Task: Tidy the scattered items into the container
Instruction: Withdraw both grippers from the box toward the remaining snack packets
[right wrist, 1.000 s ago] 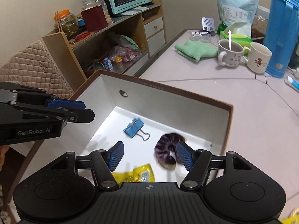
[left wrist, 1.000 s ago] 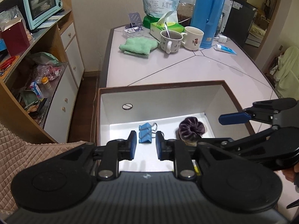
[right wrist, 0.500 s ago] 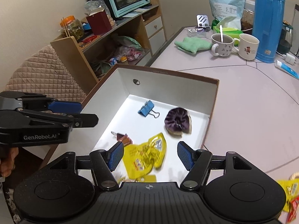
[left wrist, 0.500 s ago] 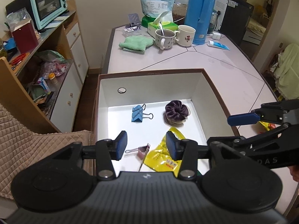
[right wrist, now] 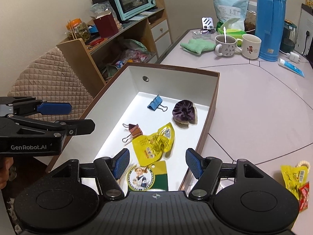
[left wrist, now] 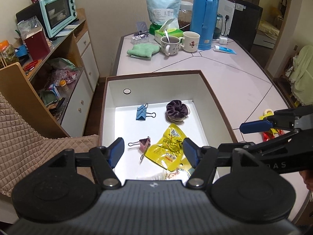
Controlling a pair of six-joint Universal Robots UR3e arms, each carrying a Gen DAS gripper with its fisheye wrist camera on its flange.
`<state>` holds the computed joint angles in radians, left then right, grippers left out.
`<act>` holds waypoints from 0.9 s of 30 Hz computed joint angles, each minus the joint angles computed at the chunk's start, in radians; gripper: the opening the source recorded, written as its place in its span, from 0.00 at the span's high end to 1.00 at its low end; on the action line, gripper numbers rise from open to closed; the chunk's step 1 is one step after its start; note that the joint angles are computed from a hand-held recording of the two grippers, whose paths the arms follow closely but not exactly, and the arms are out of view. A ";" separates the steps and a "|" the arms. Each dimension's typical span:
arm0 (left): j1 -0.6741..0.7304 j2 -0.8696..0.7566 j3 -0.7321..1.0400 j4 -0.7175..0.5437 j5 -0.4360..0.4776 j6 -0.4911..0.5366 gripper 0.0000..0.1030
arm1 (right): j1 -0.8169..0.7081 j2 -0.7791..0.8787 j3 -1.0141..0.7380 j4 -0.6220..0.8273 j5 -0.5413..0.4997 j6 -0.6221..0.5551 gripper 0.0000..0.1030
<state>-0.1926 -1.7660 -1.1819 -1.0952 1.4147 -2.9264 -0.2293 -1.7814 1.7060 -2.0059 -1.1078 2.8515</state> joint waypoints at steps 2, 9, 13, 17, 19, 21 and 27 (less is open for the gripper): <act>-0.006 0.028 -0.028 0.006 0.012 -0.008 0.37 | -0.004 -0.027 0.013 0.015 0.006 -0.010 0.35; -0.019 0.126 -0.122 0.019 0.045 -0.030 0.32 | -0.027 -0.118 0.059 0.067 0.027 -0.041 0.34; -0.030 0.174 -0.167 0.023 0.067 -0.049 0.28 | -0.050 -0.190 0.098 0.084 0.048 -0.075 0.03; -0.048 0.213 -0.199 0.022 0.091 -0.071 0.26 | -0.083 -0.249 0.103 0.160 0.080 -0.130 0.03; -0.061 0.228 -0.210 0.022 0.102 -0.085 0.25 | -0.101 -0.272 0.105 0.197 0.090 -0.155 0.03; -0.074 0.242 -0.221 0.023 0.113 -0.099 0.23 | -0.126 -0.295 0.104 0.239 0.103 -0.182 0.03; -0.133 0.263 -0.242 0.028 0.166 -0.157 0.19 | -0.246 -0.386 0.099 0.401 0.167 -0.311 0.03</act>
<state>-0.3253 -1.5029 -1.4236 -1.0670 1.5808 -3.0829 -0.4752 -2.1675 1.8052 -1.6046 -0.9413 2.5403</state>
